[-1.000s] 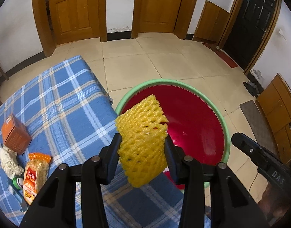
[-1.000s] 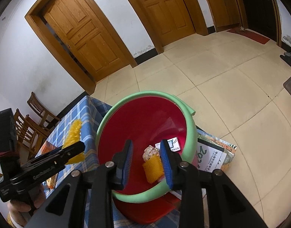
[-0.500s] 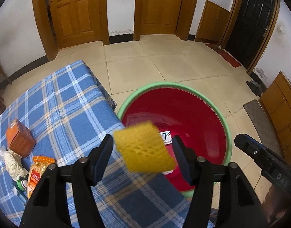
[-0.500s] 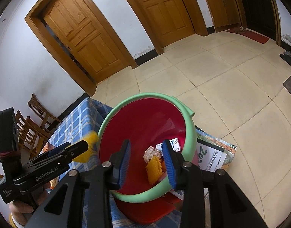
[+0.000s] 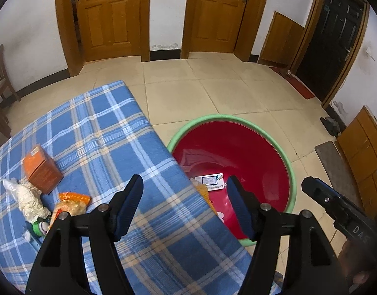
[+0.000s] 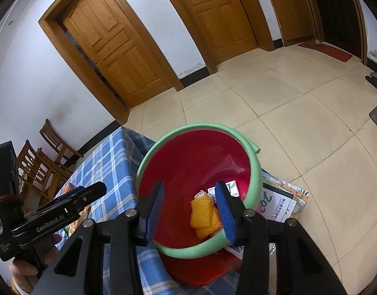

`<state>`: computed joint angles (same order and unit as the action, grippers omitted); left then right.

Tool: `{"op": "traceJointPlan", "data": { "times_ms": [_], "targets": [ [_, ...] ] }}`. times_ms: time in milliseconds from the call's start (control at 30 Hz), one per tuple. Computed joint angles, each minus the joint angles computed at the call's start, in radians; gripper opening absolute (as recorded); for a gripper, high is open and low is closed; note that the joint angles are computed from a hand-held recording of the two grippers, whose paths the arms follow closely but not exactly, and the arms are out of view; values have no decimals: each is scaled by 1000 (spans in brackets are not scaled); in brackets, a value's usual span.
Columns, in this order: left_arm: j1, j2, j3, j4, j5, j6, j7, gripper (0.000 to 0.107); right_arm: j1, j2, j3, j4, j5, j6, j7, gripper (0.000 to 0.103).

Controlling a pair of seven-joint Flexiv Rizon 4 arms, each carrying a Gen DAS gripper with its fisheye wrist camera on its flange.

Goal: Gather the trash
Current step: 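Return to the table and grasp the light-blue plastic scoop with the left gripper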

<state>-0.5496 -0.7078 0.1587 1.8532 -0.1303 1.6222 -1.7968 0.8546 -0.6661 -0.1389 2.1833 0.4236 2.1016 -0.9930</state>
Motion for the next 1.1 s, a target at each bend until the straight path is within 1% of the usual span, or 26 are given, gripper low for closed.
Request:
{"op": "traceJointPlan", "data": {
  "times_ms": [167, 267, 400, 467, 633, 933, 1100],
  "targets": [
    [4, 32, 9, 54, -8, 26, -21, 70, 26, 10, -12, -1, 3, -10, -11, 54],
    [10, 55, 17, 98, -17, 53, -34, 70, 47, 14, -22, -6, 6, -21, -17, 59],
    [14, 79, 28, 151, -40, 86, -43, 70, 64, 18, -26, -12, -5, -35, -21, 62],
    [8, 92, 48, 184, -58, 103, -53, 70, 72, 20, -29, -16, -10, -41, -22, 62],
    [15, 114, 65, 262, -105, 148, -57, 70, 82, 17, -26, -24, -29, -50, -21, 63],
    [0, 132, 112, 392, -238, 213, -51, 70, 99, 16, -21, -36, -61, -73, -10, 64],
    [4, 131, 109, 439, -306, 242, -33, 70, 106, 12, -21, -41, -82, -85, -1, 65]
  ]
}}
